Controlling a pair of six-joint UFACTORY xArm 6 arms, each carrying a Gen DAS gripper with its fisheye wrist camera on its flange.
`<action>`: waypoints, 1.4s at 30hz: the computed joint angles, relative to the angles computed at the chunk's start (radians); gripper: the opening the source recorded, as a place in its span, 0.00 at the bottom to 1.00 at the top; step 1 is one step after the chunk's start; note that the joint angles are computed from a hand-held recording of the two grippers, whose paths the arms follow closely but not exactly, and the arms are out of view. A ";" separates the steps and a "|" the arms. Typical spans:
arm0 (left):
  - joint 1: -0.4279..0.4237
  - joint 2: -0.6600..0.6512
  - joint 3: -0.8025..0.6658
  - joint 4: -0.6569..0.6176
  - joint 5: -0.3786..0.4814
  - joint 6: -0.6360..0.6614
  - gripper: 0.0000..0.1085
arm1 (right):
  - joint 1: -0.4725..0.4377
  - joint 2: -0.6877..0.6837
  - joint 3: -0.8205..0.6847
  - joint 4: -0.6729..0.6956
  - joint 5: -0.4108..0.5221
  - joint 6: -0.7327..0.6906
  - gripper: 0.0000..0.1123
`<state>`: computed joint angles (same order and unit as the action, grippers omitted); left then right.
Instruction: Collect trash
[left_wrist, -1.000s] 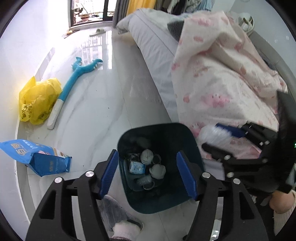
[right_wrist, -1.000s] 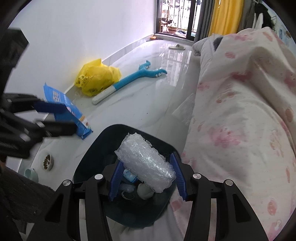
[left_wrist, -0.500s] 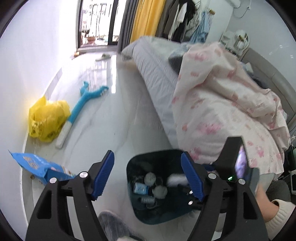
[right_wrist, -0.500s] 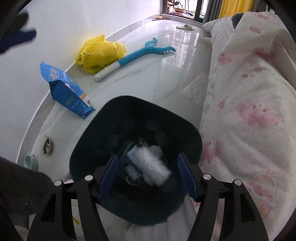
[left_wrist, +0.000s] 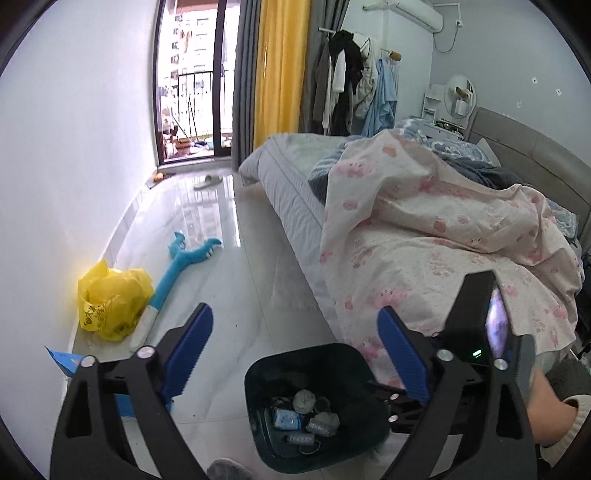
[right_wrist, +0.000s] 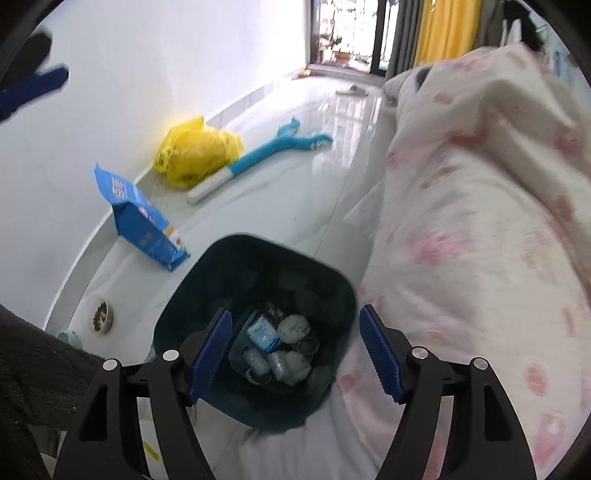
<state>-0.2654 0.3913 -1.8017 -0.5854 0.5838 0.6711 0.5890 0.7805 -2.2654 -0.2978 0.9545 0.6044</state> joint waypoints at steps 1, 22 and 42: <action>-0.008 -0.017 0.025 0.000 -0.022 -0.005 0.88 | 0.001 -0.049 0.065 -0.032 -0.030 0.027 0.68; -0.158 -0.345 0.459 0.074 -0.373 -0.144 0.92 | 0.080 -0.864 0.937 -0.691 -0.069 0.727 0.89; -0.271 -0.519 0.721 0.053 -0.557 -0.041 0.92 | 0.309 -1.261 1.301 -0.834 0.278 1.012 0.89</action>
<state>-0.5362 -0.1279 -1.0803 -0.5327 0.0271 0.6296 0.8982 -0.4805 -0.9645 -1.1322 1.2324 1.6164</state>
